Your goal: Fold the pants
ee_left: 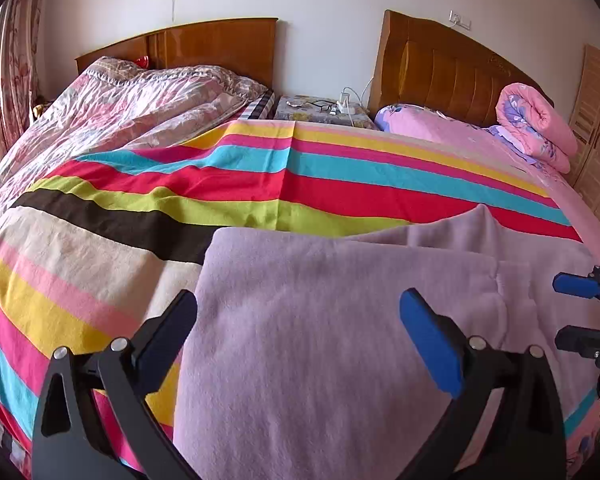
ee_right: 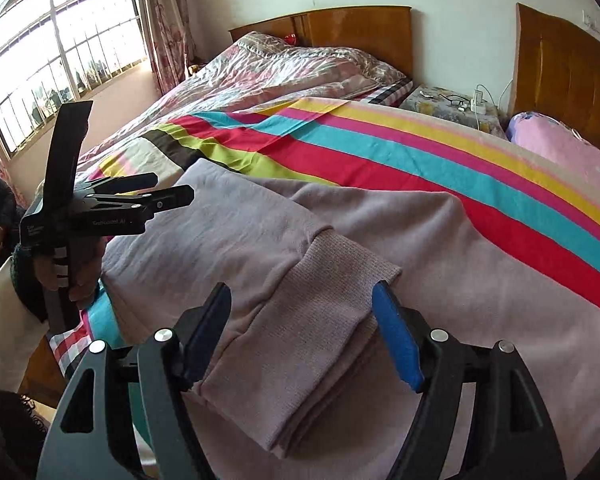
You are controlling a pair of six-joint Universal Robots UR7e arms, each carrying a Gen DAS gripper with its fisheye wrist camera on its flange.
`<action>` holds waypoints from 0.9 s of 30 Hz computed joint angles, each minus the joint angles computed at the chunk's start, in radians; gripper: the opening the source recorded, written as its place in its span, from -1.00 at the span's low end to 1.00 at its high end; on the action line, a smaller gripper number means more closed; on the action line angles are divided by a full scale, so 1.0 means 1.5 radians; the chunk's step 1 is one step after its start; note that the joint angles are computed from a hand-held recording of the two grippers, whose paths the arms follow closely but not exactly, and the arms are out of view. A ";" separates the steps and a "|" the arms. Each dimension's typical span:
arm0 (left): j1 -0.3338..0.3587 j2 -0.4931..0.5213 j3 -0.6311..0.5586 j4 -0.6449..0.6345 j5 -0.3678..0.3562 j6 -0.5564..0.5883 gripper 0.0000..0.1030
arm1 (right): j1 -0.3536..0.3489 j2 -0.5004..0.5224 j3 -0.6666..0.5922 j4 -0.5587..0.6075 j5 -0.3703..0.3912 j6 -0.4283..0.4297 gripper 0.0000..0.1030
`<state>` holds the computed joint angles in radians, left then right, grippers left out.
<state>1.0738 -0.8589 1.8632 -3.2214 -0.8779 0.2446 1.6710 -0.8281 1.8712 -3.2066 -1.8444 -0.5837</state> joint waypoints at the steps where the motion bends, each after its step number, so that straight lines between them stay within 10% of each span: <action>1: -0.003 0.001 0.013 -0.014 0.012 0.005 0.97 | -0.005 0.001 0.006 0.009 -0.007 0.005 0.57; 7: -0.008 0.021 -0.011 0.065 0.116 -0.054 0.97 | -0.016 0.002 0.041 -0.040 -0.057 0.059 0.57; 12: -0.071 -0.041 0.091 -0.046 0.088 -0.062 0.97 | -0.058 -0.135 0.224 -0.259 0.035 0.132 0.60; 17: -0.133 0.010 0.167 -0.153 0.121 -0.001 0.97 | -0.214 -0.261 0.424 -0.471 0.147 0.295 0.61; 21: -0.113 0.049 0.145 -0.072 0.134 -0.040 0.97 | -0.312 -0.313 0.456 -0.442 0.175 0.353 0.60; 27: -0.068 0.030 0.144 -0.080 0.035 -0.019 0.97 | -0.323 -0.320 0.382 -0.342 0.144 0.349 0.61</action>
<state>0.9711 -0.8133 2.0792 -3.3407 -0.8247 0.2162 1.1862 -1.3080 2.4449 -3.7189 -1.6285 -0.0610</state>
